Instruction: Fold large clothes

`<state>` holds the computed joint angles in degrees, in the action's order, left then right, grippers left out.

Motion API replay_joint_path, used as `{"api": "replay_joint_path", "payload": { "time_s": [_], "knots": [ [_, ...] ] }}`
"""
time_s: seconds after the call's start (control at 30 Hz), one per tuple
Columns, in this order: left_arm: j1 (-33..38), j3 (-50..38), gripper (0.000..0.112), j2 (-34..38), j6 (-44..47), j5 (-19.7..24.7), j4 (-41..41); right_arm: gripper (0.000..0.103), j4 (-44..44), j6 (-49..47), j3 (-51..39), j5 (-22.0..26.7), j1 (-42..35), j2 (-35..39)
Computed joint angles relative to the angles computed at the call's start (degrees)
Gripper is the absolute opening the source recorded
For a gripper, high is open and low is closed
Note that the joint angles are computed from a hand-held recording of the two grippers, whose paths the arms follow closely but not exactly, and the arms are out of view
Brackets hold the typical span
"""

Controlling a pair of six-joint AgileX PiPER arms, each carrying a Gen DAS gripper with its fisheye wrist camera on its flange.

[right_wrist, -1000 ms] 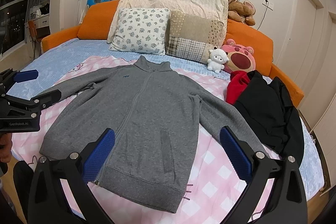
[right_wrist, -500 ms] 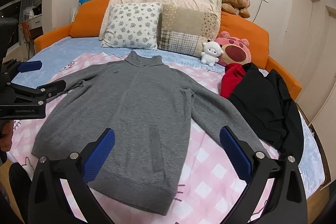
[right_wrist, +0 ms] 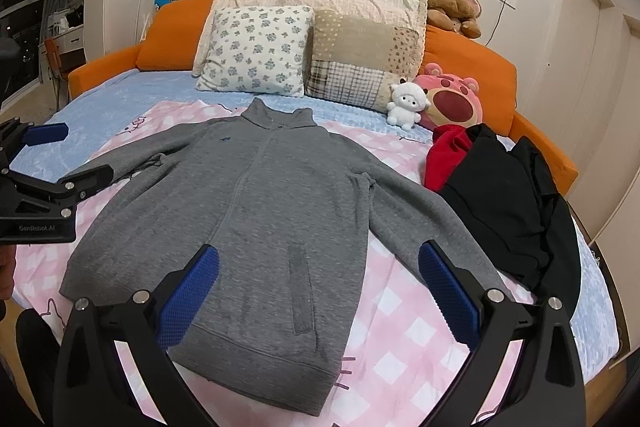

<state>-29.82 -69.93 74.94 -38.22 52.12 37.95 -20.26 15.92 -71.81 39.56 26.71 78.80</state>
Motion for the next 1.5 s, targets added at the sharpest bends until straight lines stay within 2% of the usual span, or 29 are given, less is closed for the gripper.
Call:
{"api": "replay_joint_path", "payload": {
  "time_s": [0.63,1.5],
  "knots": [
    [0.8,1.7,0.100,-2.4,0.5,-0.1,-0.7,0.098,-4.0,4.1,0.2,0.4,2.7,-0.3],
    [-2.6,1.6,0.100,-4.4,-3.2,1.5,2.8,0.098,-2.2,2.3,0.1,0.0,2.4,-1.6]
  ]
}}
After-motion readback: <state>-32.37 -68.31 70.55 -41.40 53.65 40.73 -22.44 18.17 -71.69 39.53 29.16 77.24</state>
